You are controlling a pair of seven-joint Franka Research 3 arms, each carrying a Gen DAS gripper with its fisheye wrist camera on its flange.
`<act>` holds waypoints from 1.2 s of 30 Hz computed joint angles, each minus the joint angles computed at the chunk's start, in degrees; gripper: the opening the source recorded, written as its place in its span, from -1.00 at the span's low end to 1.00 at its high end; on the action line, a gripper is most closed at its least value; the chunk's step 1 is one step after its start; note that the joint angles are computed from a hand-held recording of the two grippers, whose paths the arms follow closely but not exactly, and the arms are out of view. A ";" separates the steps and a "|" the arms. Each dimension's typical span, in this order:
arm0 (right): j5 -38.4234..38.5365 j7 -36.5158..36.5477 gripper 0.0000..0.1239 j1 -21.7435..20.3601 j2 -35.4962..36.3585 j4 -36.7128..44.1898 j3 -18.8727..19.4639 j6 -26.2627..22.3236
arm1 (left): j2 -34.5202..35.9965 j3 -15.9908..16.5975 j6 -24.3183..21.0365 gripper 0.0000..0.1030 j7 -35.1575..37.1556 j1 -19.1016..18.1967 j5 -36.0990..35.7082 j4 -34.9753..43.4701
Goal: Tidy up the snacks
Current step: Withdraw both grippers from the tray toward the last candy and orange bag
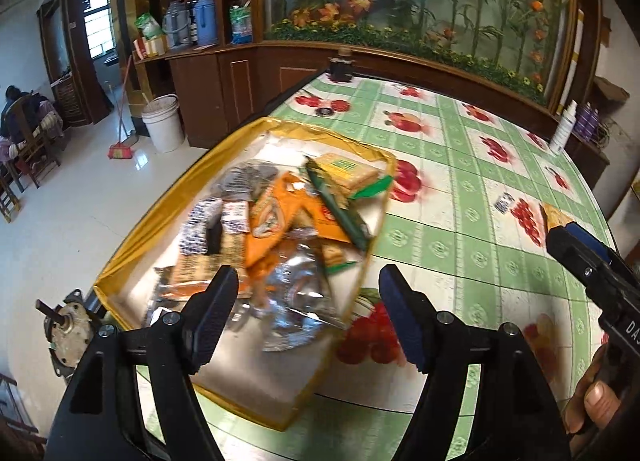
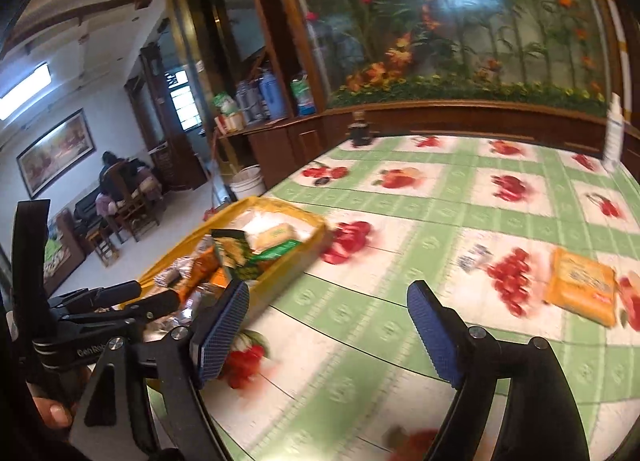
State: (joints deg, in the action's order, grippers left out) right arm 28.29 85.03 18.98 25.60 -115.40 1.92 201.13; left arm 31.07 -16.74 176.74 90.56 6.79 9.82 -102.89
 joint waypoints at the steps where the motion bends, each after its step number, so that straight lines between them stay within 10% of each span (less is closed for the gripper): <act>1: -0.03 0.89 0.34 -1.05 -0.82 -1.85 0.61 1.14 | -0.07 -0.08 -0.23 0.41 0.17 -0.38 0.30 -0.15; 10: -8.91 15.30 0.38 -12.36 -5.01 -13.46 5.59 6.32 | -1.06 0.11 -1.31 0.41 1.25 -4.14 1.96 -1.97; 23: -16.83 21.77 0.42 -15.31 -5.84 -16.95 3.61 7.20 | 1.18 0.09 -4.10 0.54 3.09 -7.56 2.65 0.39; 36: -17.13 18.50 0.43 -18.48 -4.24 -13.57 1.00 3.83 | 16.65 -2.47 -19.17 0.53 11.01 -14.34 -1.31 25.00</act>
